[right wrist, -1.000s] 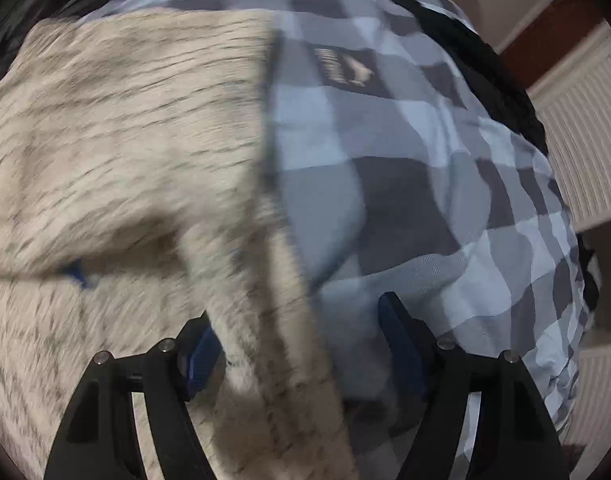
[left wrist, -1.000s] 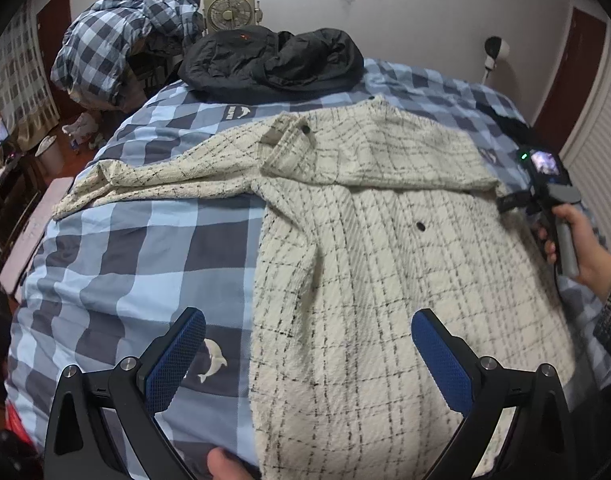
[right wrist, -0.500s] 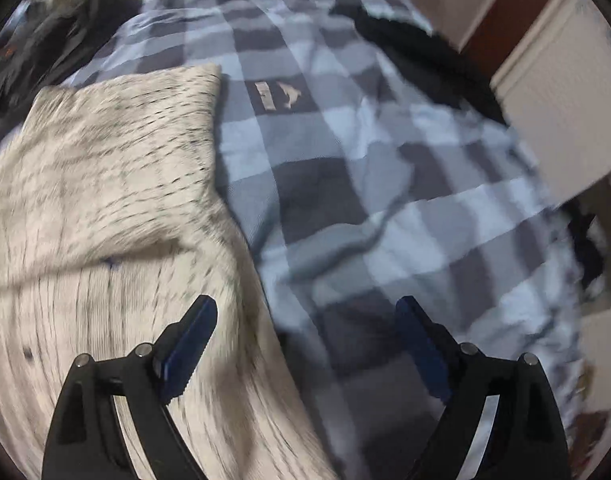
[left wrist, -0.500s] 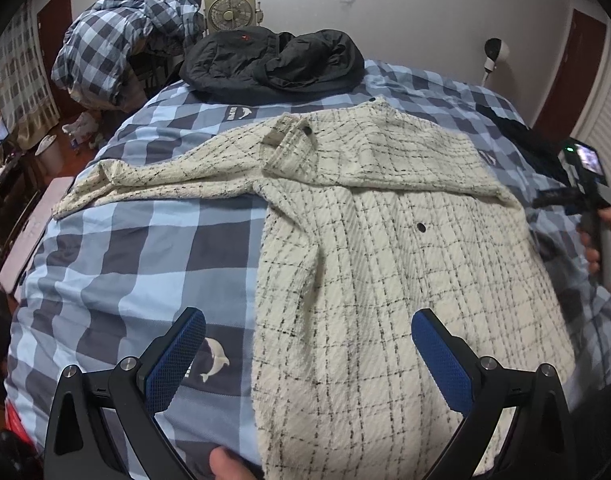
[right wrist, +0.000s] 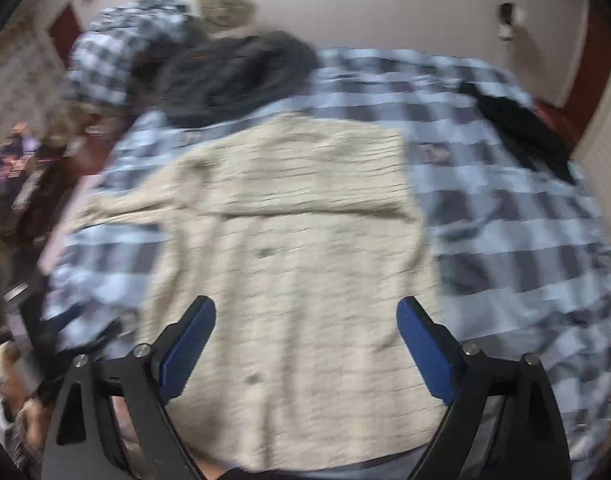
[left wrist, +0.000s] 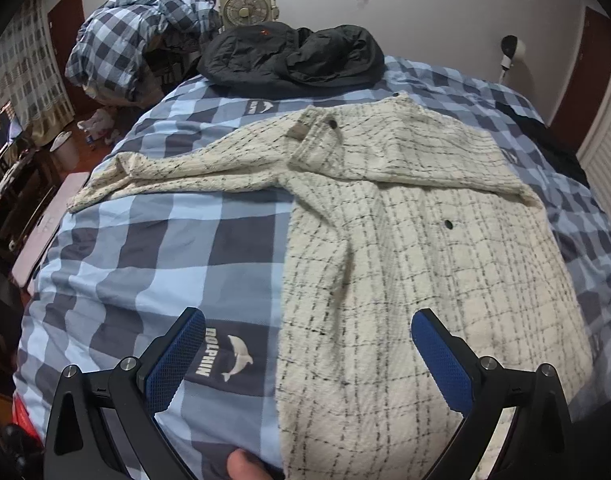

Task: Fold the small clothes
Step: 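Open the right tool to release the sleeve and withdraw it, then grasp the other sleeve with the left tool and fold it across the back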

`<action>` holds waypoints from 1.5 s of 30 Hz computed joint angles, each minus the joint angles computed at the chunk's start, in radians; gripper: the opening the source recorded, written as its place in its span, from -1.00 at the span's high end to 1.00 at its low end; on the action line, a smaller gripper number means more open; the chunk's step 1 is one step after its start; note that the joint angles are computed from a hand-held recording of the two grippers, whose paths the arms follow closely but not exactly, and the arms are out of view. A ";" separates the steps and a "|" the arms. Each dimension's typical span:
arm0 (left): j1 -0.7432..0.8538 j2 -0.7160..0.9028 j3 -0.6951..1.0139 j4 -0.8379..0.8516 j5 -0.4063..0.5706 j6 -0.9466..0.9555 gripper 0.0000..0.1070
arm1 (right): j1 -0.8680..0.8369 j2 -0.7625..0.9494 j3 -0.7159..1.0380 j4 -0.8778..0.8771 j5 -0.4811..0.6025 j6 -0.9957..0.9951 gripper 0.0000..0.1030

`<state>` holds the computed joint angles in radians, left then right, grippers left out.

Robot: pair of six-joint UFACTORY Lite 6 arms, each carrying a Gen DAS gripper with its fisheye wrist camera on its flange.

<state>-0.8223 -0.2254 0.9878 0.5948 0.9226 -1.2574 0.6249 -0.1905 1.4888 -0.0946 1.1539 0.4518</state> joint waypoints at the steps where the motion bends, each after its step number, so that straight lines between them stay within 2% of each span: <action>1: 0.007 -0.003 -0.006 -0.006 -0.005 0.004 -0.93 | -0.001 -0.028 -0.070 0.033 -0.052 -0.010 -0.87; 3: 0.045 -0.007 -0.017 -0.041 -0.029 0.036 -0.93 | 0.011 -0.080 -0.236 0.034 -0.184 0.023 -0.87; 5: 0.089 0.001 -0.017 -0.074 -0.043 0.079 -0.93 | 0.054 -0.108 -0.368 -0.079 -0.283 0.147 -0.87; 7: 0.166 0.013 -0.005 -0.113 -0.052 0.153 -0.93 | 0.099 -0.070 -0.445 -0.209 -0.301 0.231 -0.87; 11: 0.417 0.011 0.000 -0.223 -0.142 0.411 -0.93 | 0.060 0.013 -0.451 -0.167 -0.351 0.116 -0.86; 15: 0.734 0.101 0.006 -0.147 -0.263 0.577 -0.93 | -0.026 0.040 -0.456 -0.017 -0.393 -0.050 -0.87; 18: 0.999 0.271 0.073 -0.079 -0.375 0.656 -0.93 | -0.024 0.035 -0.471 0.020 -0.386 -0.083 -0.87; 22: 1.249 0.565 0.303 0.045 -0.452 0.671 -0.93 | 0.039 0.083 -0.436 -0.047 -0.363 -0.017 -0.87; 25: 1.365 0.757 0.506 -0.055 -0.479 0.787 -0.93 | 0.048 0.142 -0.403 -0.055 -0.352 -0.012 -0.87; 29: 1.453 0.988 0.771 -0.206 -0.451 0.930 -0.93 | 0.002 0.232 -0.372 0.063 -0.349 -0.104 -0.87; 33: 1.494 1.109 0.940 -0.553 -0.459 1.279 -0.93 | 0.019 0.289 -0.346 0.023 -0.332 -0.066 -0.86; 34: 1.501 1.150 1.002 -0.630 -0.418 1.348 -0.93 | 0.021 0.301 -0.340 0.022 -0.330 -0.065 -0.86; 35: 1.503 1.221 1.106 -0.675 -0.357 1.375 -0.87 | 0.024 0.313 -0.333 0.025 -0.327 -0.066 -0.86; 36: 1.509 1.289 1.210 -0.721 -0.271 1.389 -0.71 | 0.027 0.323 -0.327 0.031 -0.326 -0.068 -0.87; 37: 1.513 1.336 1.285 -0.739 -0.215 1.381 -0.11 | 0.029 0.328 -0.323 0.030 -0.327 -0.067 -0.87; 38: 1.514 1.353 1.319 -0.754 -0.173 1.371 0.26 | 0.035 0.333 -0.318 0.020 -0.327 -0.056 -0.87; 40: 1.527 1.295 1.260 -0.860 -0.156 1.422 0.58 | 0.052 0.332 -0.319 -0.011 -0.325 -0.030 -0.87; 43: 1.504 1.096 1.012 -0.908 -0.281 1.469 0.66 | 0.073 0.334 -0.323 -0.007 -0.322 -0.029 -0.86; 45: 1.479 0.958 0.904 -0.911 -0.311 1.479 0.68 | 0.083 0.318 -0.337 0.014 -0.332 -0.041 -0.86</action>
<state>0.6568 0.7331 1.8917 -0.3158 0.6120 0.2212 0.7075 0.1278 1.1518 -0.0803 0.8221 0.4110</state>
